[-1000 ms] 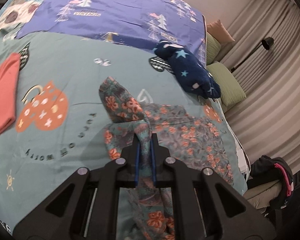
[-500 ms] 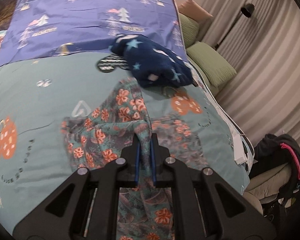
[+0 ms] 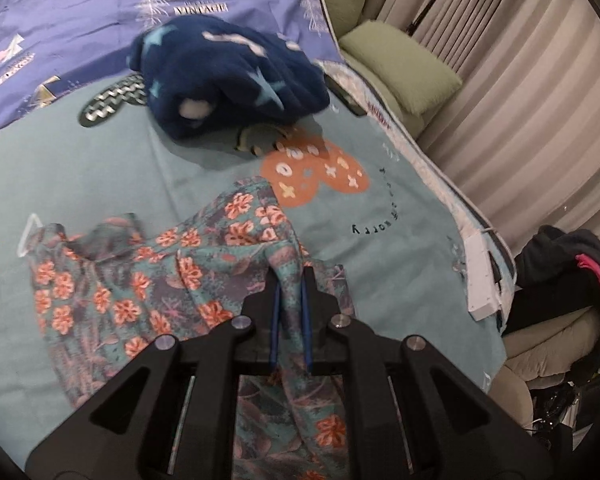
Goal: Fold small clothes
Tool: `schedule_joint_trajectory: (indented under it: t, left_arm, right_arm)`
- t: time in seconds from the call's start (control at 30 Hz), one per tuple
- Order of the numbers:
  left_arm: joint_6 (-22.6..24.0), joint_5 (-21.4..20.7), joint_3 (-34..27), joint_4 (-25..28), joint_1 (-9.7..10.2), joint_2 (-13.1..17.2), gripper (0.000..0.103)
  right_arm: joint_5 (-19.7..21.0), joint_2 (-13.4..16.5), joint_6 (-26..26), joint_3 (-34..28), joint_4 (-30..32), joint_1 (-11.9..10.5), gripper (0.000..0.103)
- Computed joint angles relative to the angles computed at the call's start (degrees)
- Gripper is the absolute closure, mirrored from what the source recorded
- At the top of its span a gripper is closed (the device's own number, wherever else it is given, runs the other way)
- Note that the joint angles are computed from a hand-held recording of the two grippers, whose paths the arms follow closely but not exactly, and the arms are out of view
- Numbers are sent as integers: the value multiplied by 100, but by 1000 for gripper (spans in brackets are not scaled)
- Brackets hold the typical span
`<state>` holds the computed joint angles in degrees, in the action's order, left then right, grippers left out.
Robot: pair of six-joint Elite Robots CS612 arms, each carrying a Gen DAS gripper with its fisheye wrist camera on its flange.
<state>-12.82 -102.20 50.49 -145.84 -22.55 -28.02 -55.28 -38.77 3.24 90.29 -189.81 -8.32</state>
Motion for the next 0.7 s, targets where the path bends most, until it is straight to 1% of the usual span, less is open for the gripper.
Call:
schedule_joint_trajectory:
  t: [0.03, 0.13, 0.23, 0.33, 0.53, 0.7]
  left_arm:
    - [5, 12, -150, 182, -24, 90, 93]
    - [33, 45, -431, 510, -78, 269, 93]
    - [55, 101, -537, 640, -117, 344, 93]
    - [99, 172, -529, 640, -143, 343, 93]
    - [240, 414, -310, 336, -212, 222, 93]
    - [152, 443, -244, 186, -258, 170, 92]
  right_arm:
    - [-7, -10, 33, 29, 42, -20, 97]
    - [-7, 40, 182, -16, 234, -73, 97]
    - [70, 58, 292, -3, 328, -124, 97]
    - [75, 68, 351, 5, 363, -163, 97]
    - [201, 102, 503, -11, 419, -218, 97]
    - [235, 35, 628, 117, 131, -245, 97]
